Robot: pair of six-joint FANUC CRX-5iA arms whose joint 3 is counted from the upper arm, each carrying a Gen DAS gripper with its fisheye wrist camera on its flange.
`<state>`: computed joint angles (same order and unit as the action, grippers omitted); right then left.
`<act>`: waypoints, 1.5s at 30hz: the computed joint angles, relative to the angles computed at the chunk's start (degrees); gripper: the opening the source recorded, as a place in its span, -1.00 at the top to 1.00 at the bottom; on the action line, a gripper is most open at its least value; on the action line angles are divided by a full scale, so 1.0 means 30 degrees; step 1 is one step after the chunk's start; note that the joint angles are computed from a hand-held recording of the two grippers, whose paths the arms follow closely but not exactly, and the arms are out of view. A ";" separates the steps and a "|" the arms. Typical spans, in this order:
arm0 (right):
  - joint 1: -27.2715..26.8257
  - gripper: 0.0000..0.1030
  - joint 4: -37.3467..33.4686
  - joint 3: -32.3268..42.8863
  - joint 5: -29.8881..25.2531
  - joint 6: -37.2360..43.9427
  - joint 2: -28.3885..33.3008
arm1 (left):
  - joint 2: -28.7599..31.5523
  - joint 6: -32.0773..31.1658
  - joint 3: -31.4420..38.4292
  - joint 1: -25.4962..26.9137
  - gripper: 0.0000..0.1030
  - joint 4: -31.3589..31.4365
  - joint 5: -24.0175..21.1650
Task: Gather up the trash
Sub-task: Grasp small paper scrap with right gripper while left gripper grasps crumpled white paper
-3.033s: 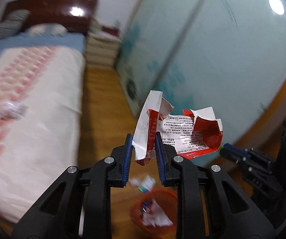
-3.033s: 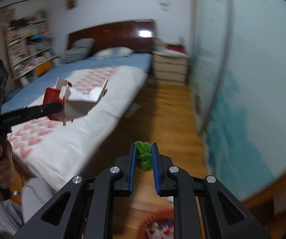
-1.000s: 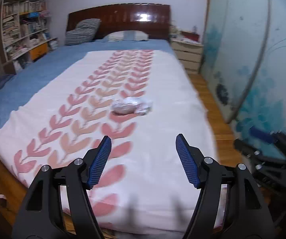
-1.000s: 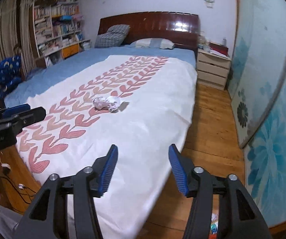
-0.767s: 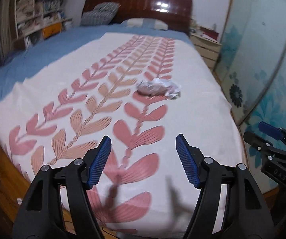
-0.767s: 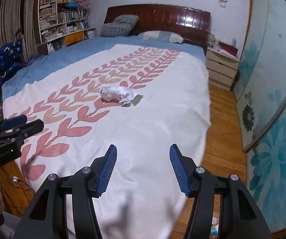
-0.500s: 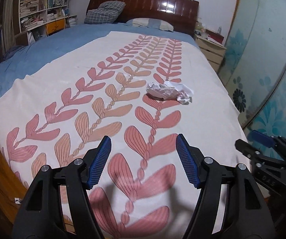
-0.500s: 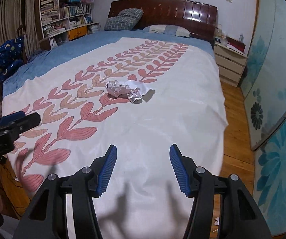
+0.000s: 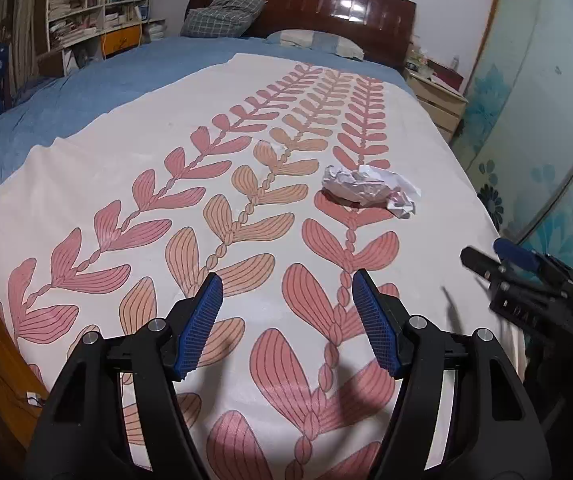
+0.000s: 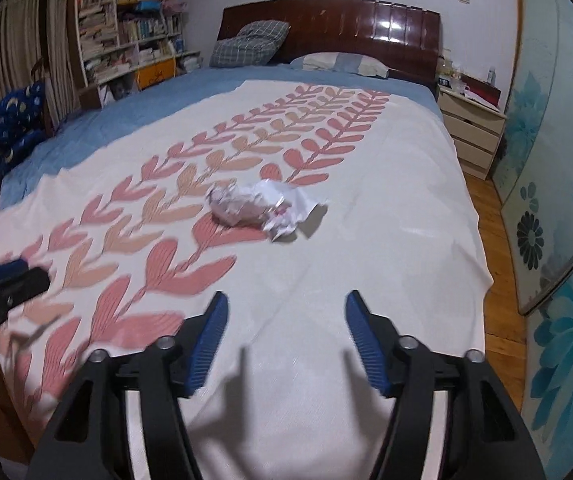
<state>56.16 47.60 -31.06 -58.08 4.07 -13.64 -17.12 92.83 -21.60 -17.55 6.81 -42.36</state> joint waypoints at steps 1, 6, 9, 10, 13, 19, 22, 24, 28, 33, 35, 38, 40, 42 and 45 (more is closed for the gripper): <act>-0.0353 -0.31 0.0018 0.0004 0.0228 0.0054 0.0089 | 0.0022 -0.0170 -0.0071 0.0133 -0.31 0.0266 0.0031; -0.2731 -0.31 -0.0741 0.0609 0.2663 0.1266 0.1084 | 0.0092 -0.0530 -0.0377 0.0516 -0.31 0.1090 0.0276; -0.3102 -0.30 -0.0815 0.0922 0.2543 0.1824 0.1565 | 0.0247 -0.0450 -0.0356 0.0569 -0.31 0.1087 0.0233; -0.3036 -0.31 -0.0565 0.0700 0.2612 0.1600 0.1467 | 0.0281 -0.0533 -0.0402 0.0635 -0.31 0.1241 0.0235; -0.3332 -0.31 -0.0551 0.0196 0.3946 0.1673 0.1281 | 0.0388 -0.0735 -0.0445 0.0730 -0.31 0.1628 0.0344; -0.4223 -0.28 -0.0113 0.0829 0.6691 0.2788 0.2645 | 0.0715 -0.1137 -0.0573 0.0673 -0.31 0.2442 0.0694; -0.4569 -0.24 -0.1193 0.2352 0.6657 0.4281 0.4106 | 0.0902 -0.1231 -0.0544 0.0638 -0.31 0.2669 0.0731; -0.4645 -0.12 -0.2797 0.4078 0.5214 0.5756 0.5454 | 0.1001 -0.1239 -0.0544 0.0662 -0.31 0.2826 0.0763; -0.4955 0.36 -0.5170 0.5395 0.4236 0.7169 0.6301 | 0.1049 -0.1276 -0.0620 0.0751 -0.31 0.3026 0.0841; -0.4934 0.58 -0.4921 0.4191 0.5320 0.6746 0.5319 | 0.1250 -0.1916 -0.0835 0.0973 -0.31 0.3960 0.1250; -0.4767 0.58 -0.4436 0.2977 0.5969 0.5745 0.4250 | 0.1514 -0.2837 -0.1094 0.1073 -0.37 0.5112 0.1773; -0.4147 0.58 -0.3112 0.0937 0.6322 0.3555 0.2301 | 0.2686 -0.4912 -0.1237 0.0899 -0.47 0.7919 0.2853; -0.3587 0.58 -0.2386 -0.0446 0.6500 0.2207 0.0861 | 0.3647 -0.6193 -0.0932 0.0455 -0.51 0.9235 0.3372; -0.2936 0.58 -0.1485 -0.1554 0.6081 0.0852 -0.0310 | 0.4762 -0.6814 -0.0208 -0.0094 -0.55 0.9692 0.3873; -0.2106 0.58 -0.1468 -0.2402 0.5254 -0.0080 -0.1430 | 0.6669 -0.6358 0.1335 -0.0816 -0.58 0.9536 0.4310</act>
